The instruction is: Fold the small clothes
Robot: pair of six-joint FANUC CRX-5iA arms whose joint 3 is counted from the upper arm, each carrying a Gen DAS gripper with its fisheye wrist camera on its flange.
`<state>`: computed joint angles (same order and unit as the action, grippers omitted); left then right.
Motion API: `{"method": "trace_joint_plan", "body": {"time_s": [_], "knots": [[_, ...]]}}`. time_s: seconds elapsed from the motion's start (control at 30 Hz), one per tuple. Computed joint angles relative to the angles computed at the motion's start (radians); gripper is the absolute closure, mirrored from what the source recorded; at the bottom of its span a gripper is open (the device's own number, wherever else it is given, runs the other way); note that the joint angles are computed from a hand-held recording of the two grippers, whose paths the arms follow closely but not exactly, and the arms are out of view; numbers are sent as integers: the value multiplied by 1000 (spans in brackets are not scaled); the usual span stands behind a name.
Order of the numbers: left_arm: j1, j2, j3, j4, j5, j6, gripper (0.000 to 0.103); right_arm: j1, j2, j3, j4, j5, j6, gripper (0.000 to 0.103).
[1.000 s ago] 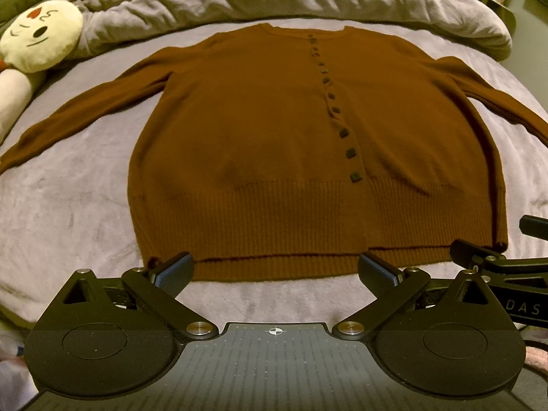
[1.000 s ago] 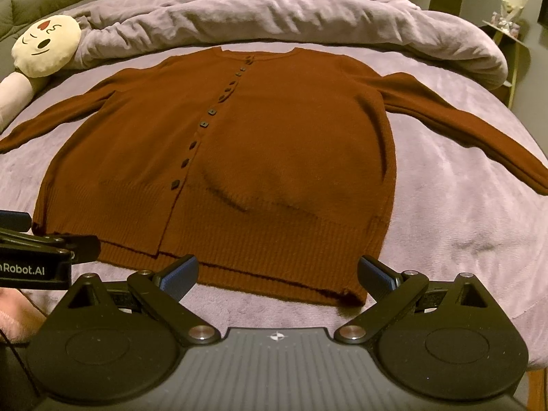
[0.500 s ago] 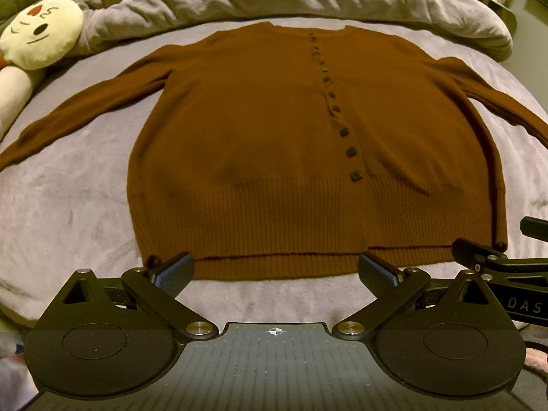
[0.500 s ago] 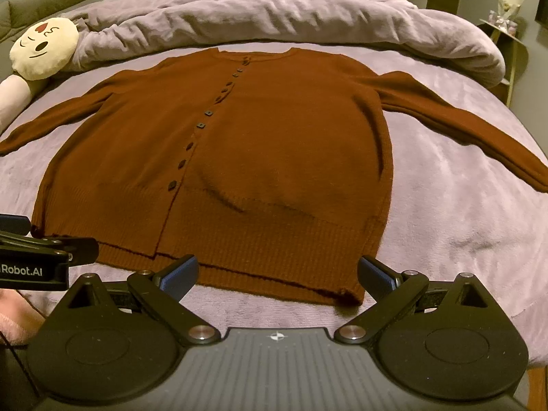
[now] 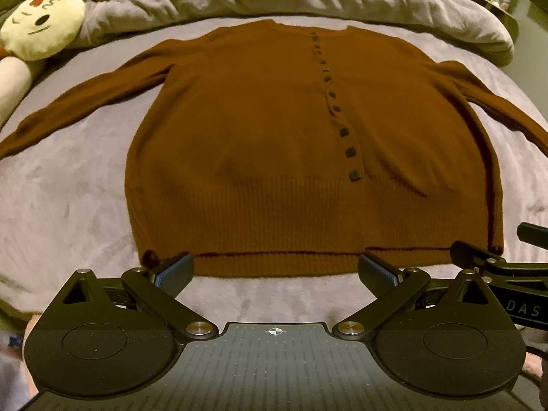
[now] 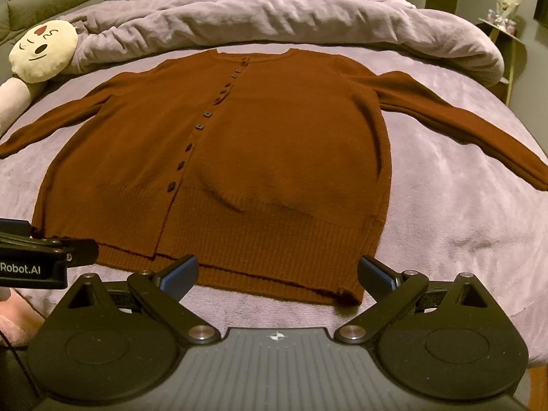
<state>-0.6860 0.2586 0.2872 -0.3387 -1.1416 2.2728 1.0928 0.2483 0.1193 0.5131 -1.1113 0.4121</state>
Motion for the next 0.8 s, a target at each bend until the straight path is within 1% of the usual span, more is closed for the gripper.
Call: {"method": "trace_joint_plan", "body": {"time_s": [0.3,0.67,0.8], "knots": [[0,4,5,2,-4,-3,0,1,-5,-10,4,9,-14,4],[-2,4,3,-2,1,-3,0,0,-16,-25,-9,40,-22,4],[-1,7,6,2,-1,-5,0,-3,-13,-18,-23,37,-14,4]]}}
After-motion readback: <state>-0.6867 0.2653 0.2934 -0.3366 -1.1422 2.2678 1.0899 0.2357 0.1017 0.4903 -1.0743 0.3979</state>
